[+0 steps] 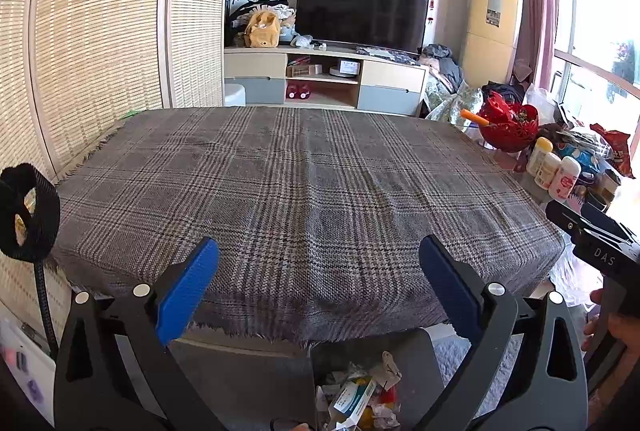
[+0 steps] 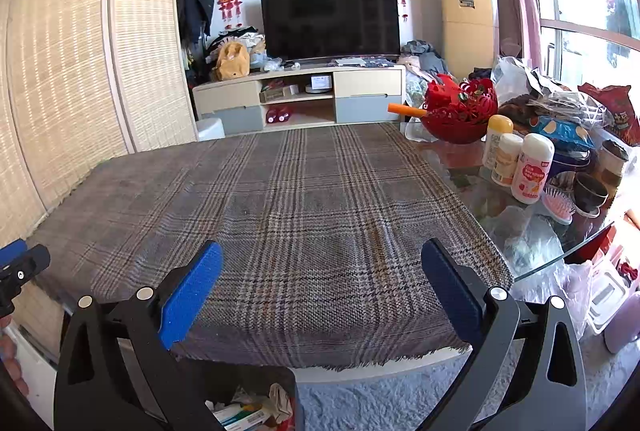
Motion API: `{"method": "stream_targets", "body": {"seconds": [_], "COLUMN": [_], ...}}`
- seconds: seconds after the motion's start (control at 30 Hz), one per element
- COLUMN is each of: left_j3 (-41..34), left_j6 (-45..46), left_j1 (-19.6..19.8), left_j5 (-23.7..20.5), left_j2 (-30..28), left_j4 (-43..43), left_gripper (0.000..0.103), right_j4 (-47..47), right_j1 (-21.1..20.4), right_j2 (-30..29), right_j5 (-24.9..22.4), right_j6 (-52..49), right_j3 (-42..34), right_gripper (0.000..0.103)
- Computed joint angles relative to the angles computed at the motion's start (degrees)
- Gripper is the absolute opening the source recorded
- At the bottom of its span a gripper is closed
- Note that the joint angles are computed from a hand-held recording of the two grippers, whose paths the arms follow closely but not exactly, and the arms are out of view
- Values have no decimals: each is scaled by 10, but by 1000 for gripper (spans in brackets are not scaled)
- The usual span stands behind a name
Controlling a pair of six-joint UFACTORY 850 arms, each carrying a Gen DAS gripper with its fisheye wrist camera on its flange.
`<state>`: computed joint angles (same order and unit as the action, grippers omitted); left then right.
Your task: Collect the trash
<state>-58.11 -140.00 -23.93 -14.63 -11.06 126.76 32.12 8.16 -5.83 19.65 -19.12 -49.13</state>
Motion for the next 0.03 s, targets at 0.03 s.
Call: {"method": "stream_targets", "body": {"seconds": [0.03], "left_j3": [0], "left_j6": [1], "left_j1": [0], "left_j5": [1], "left_j2": [0], "left_j4": [1], "left_gripper": [95], "right_j4": [0], "right_j1": [0], "right_j2": [0], "right_j5": [0], "right_j6": [0], "right_j3": [0], "right_gripper": [100]}}
